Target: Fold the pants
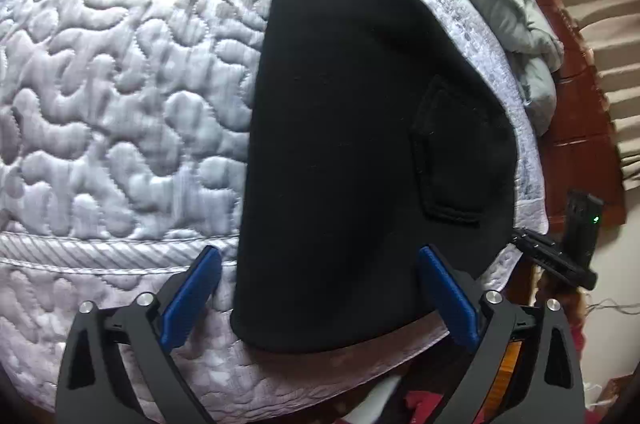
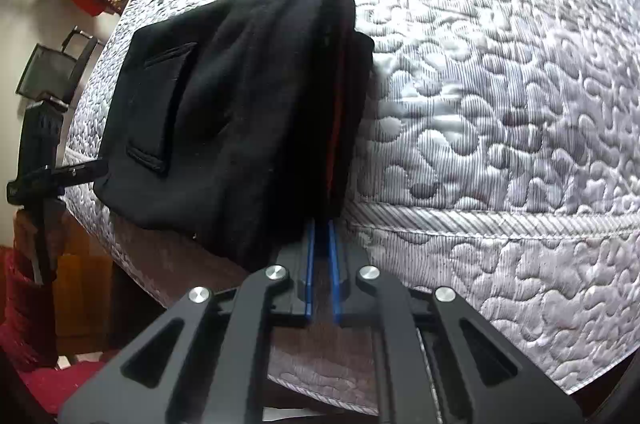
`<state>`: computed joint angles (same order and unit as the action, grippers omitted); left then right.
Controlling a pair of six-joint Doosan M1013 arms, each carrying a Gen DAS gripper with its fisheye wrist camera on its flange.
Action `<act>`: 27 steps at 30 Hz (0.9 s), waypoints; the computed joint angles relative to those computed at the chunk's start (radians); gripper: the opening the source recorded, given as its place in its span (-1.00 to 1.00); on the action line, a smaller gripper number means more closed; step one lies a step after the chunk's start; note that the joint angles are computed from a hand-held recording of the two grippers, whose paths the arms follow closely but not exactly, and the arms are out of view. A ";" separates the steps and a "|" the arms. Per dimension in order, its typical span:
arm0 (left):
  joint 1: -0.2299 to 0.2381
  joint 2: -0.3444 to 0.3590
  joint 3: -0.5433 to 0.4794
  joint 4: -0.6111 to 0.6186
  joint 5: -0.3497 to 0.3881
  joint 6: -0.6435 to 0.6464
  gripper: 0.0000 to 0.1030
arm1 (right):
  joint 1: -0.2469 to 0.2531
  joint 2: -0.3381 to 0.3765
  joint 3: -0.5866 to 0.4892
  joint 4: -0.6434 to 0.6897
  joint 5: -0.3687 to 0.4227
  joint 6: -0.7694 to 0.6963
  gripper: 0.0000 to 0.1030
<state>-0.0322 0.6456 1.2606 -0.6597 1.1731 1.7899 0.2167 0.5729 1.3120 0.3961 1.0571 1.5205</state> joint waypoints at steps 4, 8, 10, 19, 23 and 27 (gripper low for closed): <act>-0.014 -0.009 -0.012 0.071 -0.005 -0.047 0.14 | -0.001 0.002 -0.009 -0.005 0.010 -0.004 -0.89; -0.015 -0.032 0.012 0.093 -0.051 -0.033 -0.28 | -0.007 0.002 0.000 0.007 0.010 -0.004 -0.89; -0.013 -0.037 0.033 0.107 -0.075 -0.033 -0.35 | -0.010 0.003 0.003 0.022 0.007 -0.004 -0.89; -0.094 -0.094 0.053 0.445 -0.204 -0.096 0.31 | -0.015 -0.015 0.001 0.025 -0.008 0.004 -0.80; -0.118 -0.097 0.024 0.509 -0.238 -0.089 0.56 | -0.011 -0.031 -0.019 0.025 -0.045 -0.006 -0.78; -0.118 -0.054 -0.060 0.494 -0.206 -0.128 0.57 | 0.008 0.002 -0.106 -0.036 -0.047 0.008 -0.67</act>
